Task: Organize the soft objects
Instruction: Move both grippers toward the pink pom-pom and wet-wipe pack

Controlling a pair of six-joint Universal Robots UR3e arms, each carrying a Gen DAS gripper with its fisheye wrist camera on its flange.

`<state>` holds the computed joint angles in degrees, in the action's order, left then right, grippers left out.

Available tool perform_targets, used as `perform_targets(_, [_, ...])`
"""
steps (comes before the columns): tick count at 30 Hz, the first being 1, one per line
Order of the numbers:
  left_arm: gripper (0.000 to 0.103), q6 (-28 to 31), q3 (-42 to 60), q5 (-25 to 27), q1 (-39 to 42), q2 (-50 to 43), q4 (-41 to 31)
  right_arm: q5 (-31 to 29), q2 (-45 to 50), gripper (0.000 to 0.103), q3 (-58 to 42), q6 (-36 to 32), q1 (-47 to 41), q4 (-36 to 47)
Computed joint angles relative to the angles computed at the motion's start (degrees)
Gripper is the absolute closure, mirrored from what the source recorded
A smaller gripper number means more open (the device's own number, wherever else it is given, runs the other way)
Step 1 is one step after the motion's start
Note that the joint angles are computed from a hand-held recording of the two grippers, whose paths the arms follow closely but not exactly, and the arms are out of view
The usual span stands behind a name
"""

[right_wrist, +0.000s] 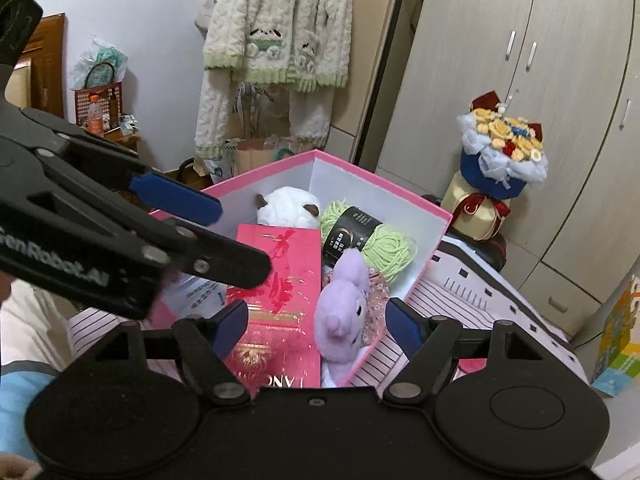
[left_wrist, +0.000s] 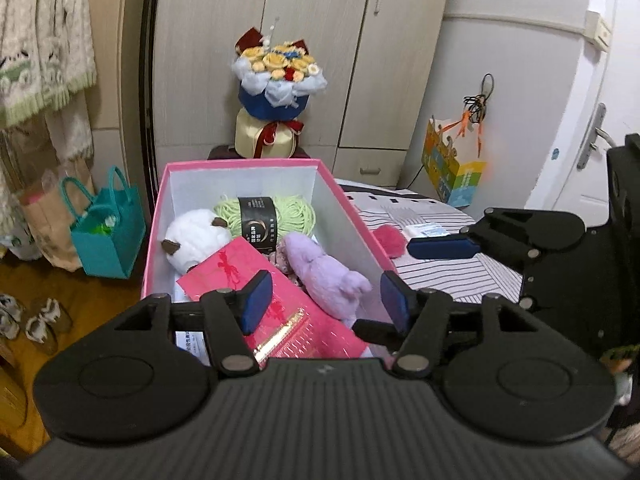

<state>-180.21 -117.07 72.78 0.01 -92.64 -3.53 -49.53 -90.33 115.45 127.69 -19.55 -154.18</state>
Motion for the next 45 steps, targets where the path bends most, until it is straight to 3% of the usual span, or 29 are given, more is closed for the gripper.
perform_targets(11, [0.040, 1.69, -3.39, 4.58, -6.01, 8.81, -1.82, 8.77, -15.71, 0.020, 6.28, -12.02, -12.17, 16.41])
perform_targets(21, [0.040, 0.94, -1.32, 8.11, -13.30, 6.90, 1.07, 17.09, -22.88, 0.018, -1.74, -30.93, -29.44, 52.72])
perform_targets(25, [0.040, 0.18, 2.76, 11.50, -18.06, 1.58, 3.11, 18.72, -20.47, 0.018, -4.93, -35.53, -34.92, 60.47])
perform_targets(32, [0.040, -1.26, 15.84, 15.15, -24.97, -11.38, 2.11, 19.79, -10.81, 0.017, -9.58, -33.12, -37.98, 57.56])
perform_targets(39, [0.040, -3.95, 34.52, 17.68, -28.48, -27.79, -3.07, 18.93, 5.72, 0.016, -18.30, -20.16, -34.42, 43.84])
perform_targets(45, [0.040, -9.33, 55.54, 25.72, -30.80, -43.40, -9.43, 17.06, 23.81, 0.016, -34.20, -8.81, -28.64, 38.13])
